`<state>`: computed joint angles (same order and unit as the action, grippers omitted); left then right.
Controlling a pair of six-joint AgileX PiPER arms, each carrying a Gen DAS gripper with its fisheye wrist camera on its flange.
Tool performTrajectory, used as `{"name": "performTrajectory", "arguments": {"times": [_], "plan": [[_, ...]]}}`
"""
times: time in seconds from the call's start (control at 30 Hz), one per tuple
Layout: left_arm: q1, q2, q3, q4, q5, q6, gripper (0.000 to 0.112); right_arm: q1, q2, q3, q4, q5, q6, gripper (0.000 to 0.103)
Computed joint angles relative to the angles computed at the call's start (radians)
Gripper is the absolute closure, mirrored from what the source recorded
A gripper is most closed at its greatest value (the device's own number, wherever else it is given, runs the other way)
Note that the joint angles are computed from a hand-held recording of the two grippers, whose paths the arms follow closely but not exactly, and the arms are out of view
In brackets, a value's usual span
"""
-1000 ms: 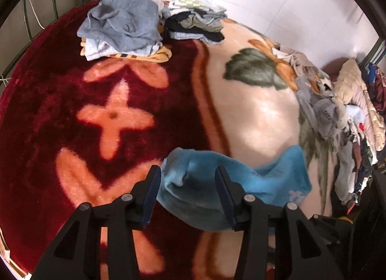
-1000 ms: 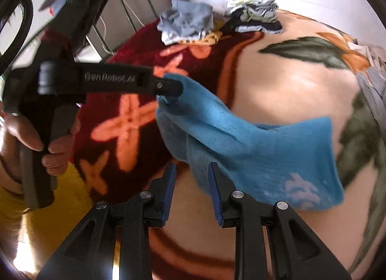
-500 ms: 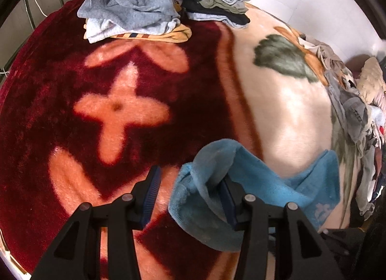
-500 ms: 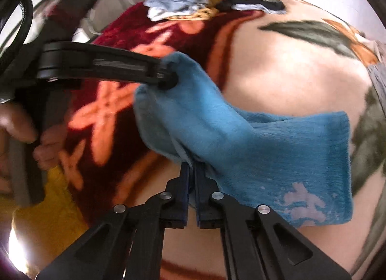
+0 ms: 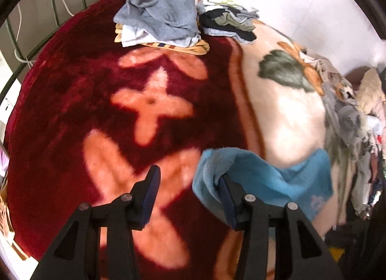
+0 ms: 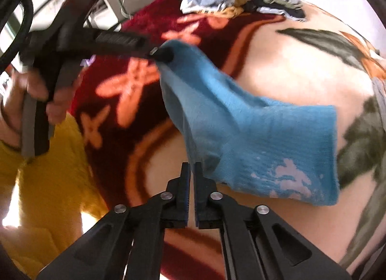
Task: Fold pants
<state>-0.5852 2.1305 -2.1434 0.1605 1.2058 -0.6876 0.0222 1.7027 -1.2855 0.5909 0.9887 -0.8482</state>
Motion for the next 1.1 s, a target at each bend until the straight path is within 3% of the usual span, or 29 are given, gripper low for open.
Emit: {"name": "performTrajectory", "arguments": {"times": [0.07,0.23,0.43,0.63,0.77,0.93,1.03,1.1], "plan": [[0.0,-0.066,0.097,-0.018,-0.058,-0.019,0.062,-0.038,-0.001,-0.031,0.047,0.033,-0.008,0.086],[-0.026,-0.207,0.312,-0.028,-0.21,-0.097,0.062,-0.058,0.052,-0.152,0.054,0.048,0.073,0.082],[-0.051,-0.226,0.356,-0.037,-0.256,-0.144,0.062,0.02,0.163,-0.286,-0.06,0.037,0.182,0.082],[-0.061,-0.135,0.32,-0.108,-0.299,-0.129,0.063,0.055,0.229,-0.347,-0.079,0.026,0.195,0.082],[-0.08,-0.036,0.22,-0.076,-0.226,-0.14,0.063,0.083,0.247,-0.37,-0.122,0.008,0.198,0.082],[-0.099,-0.01,0.209,-0.027,-0.203,-0.151,0.065,0.118,0.271,-0.389,-0.167,-0.008,0.183,0.082],[-0.115,0.002,0.196,0.008,-0.183,-0.156,0.065,0.127,0.263,-0.372,-0.173,-0.03,0.147,0.098],[-0.124,0.011,0.187,0.027,-0.171,-0.156,0.065,0.128,0.235,-0.343,-0.181,-0.081,0.157,0.099]]}}
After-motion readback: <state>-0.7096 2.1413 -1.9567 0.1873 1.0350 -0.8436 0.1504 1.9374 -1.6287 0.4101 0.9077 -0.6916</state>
